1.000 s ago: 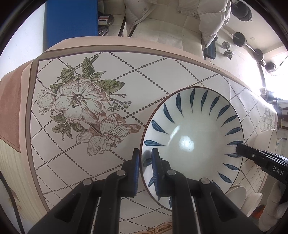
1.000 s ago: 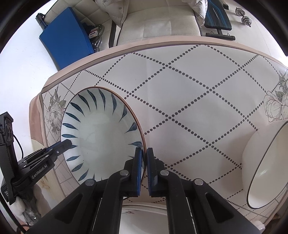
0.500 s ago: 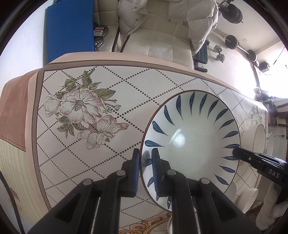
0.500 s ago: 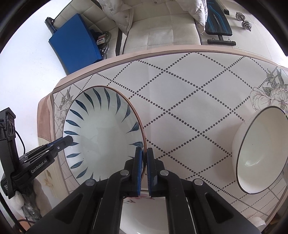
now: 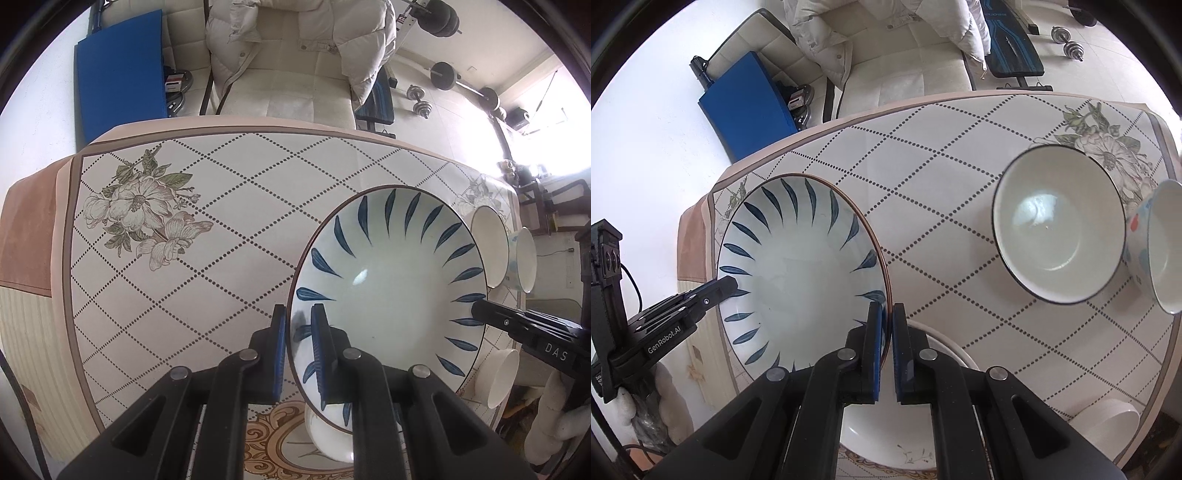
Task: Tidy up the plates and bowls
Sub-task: 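Lift the blue-striped plate with both grippers and carry it over the pink-flower plate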
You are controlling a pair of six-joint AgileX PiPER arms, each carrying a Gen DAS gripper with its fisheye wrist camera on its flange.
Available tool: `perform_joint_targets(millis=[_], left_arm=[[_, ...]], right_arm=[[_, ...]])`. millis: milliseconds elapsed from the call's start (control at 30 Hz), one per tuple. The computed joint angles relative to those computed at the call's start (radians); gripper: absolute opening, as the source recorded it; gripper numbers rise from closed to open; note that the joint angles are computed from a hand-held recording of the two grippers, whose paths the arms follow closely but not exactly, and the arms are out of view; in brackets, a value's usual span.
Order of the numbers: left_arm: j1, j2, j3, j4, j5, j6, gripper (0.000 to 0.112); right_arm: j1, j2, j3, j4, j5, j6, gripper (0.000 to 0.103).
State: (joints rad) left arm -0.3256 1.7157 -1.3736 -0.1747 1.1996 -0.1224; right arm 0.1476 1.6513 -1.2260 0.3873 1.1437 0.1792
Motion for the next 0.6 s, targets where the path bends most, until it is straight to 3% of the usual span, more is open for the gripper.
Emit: perform_joint_targets(millis=[600], left_arm=[[-0.176,-0.195,0.273,0.002,-0.061,-0.099,0.011]], right_arm=[[-0.066,-0.375,0.403,0.012,0.005,-0.023,0.006]])
